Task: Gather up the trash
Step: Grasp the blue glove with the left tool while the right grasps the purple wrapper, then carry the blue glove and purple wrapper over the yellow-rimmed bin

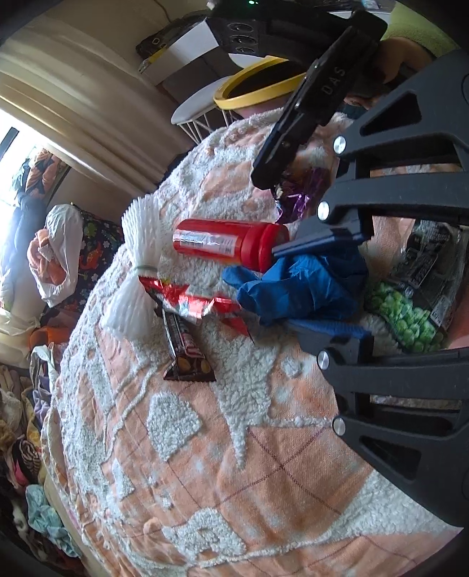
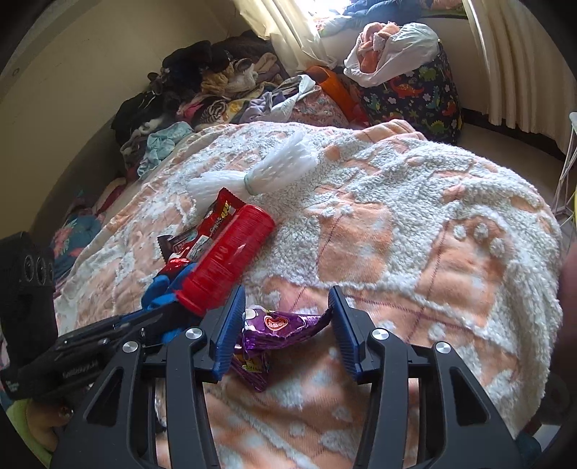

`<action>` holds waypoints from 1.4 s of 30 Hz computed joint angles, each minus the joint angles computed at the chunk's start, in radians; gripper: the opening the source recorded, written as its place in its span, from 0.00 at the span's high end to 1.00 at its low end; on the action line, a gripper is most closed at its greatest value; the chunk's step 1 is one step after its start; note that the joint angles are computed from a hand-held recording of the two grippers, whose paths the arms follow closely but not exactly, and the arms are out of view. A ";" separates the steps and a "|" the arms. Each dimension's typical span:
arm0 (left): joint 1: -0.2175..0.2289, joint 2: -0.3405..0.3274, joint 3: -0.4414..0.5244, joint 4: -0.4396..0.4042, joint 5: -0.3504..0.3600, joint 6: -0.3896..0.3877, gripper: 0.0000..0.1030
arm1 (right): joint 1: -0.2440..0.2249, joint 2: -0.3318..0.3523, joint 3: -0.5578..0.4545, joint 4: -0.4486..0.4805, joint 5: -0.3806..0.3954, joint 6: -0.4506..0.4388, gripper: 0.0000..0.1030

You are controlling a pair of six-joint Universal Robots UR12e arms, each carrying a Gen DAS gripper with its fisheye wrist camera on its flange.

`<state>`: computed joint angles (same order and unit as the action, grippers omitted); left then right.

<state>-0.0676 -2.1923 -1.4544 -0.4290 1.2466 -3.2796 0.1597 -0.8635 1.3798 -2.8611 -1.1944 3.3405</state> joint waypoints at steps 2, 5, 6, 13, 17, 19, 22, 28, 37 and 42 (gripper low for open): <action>0.000 0.004 -0.004 0.014 -0.015 0.002 0.79 | 0.000 -0.007 0.011 -0.010 -0.002 -0.002 0.56; -0.004 0.011 -0.008 0.039 -0.024 0.013 0.80 | -0.004 -0.020 0.031 -0.031 0.003 0.005 0.56; -0.005 0.013 -0.009 0.047 -0.027 0.014 0.80 | -0.005 -0.022 0.035 -0.037 0.003 0.006 0.56; -0.017 0.024 -0.008 0.097 -0.042 0.016 0.80 | -0.008 -0.045 0.067 -0.080 -0.013 -0.011 0.57; -0.024 0.026 -0.004 0.106 -0.041 0.020 0.80 | -0.011 -0.055 0.080 -0.095 -0.028 -0.020 0.57; -0.028 0.026 -0.003 0.108 -0.041 0.020 0.80 | -0.014 -0.060 0.087 -0.104 -0.031 -0.019 0.57; -0.034 0.027 0.001 0.110 -0.040 0.024 0.80 | -0.019 -0.067 0.099 -0.124 -0.038 -0.010 0.57; -0.048 0.024 0.014 0.102 -0.046 0.037 0.80 | -0.038 -0.084 0.125 -0.173 -0.055 0.021 0.57; -0.081 0.011 0.045 0.076 -0.048 0.074 0.80 | -0.068 -0.106 0.154 -0.230 -0.104 0.063 0.57; -0.097 0.001 0.067 0.068 -0.056 0.086 0.80 | -0.090 -0.119 0.173 -0.267 -0.129 0.091 0.57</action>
<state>-0.1643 -2.1917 -1.3878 -0.3605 1.1910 -3.1933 0.0697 -0.9826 1.5524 -3.1278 -1.3235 3.4317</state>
